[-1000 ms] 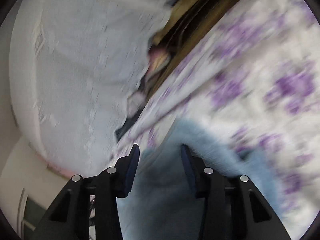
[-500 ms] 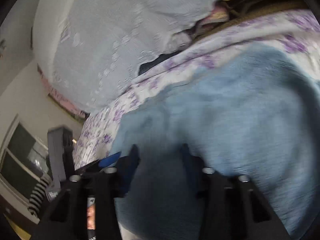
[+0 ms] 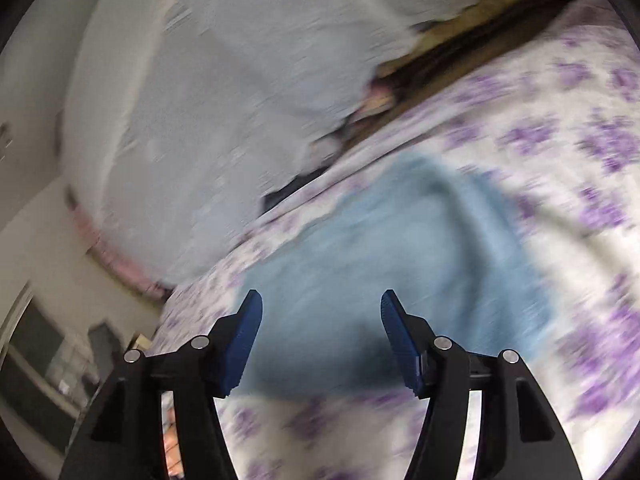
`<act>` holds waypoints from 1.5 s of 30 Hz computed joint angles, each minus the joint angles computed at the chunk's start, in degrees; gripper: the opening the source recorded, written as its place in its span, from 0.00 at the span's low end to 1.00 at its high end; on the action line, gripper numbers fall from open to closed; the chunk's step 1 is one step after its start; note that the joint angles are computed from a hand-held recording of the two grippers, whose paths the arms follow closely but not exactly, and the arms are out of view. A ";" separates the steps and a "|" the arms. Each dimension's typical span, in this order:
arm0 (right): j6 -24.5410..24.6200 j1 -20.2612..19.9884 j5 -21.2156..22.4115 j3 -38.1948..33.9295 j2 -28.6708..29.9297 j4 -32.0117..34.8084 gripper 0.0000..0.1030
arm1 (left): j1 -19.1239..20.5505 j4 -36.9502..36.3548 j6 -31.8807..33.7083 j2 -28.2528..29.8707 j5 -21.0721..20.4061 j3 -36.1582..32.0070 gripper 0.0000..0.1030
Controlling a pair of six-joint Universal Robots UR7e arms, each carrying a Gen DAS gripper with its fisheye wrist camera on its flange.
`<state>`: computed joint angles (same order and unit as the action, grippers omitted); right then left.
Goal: Fold small clothes
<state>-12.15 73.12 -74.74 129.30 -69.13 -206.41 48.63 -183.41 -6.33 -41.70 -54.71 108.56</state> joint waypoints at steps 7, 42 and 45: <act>-1.85 0.53 -4.04 -2.97 2.40 12.62 0.33 | -0.89 7.50 2.25 5.37 8.15 -2.67 0.96; 25.56 -7.06 11.30 -11.03 5.82 -0.93 0.31 | 6.91 9.34 -17.96 0.81 8.29 -5.89 0.96; 17.87 -1.65 -0.11 -9.03 4.36 -4.07 0.70 | 4.78 5.70 -14.61 0.41 12.20 -4.08 0.95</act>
<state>5.71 71.46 -74.85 120.28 -64.78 -210.48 53.41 -177.71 -20.94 -41.29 -42.51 104.48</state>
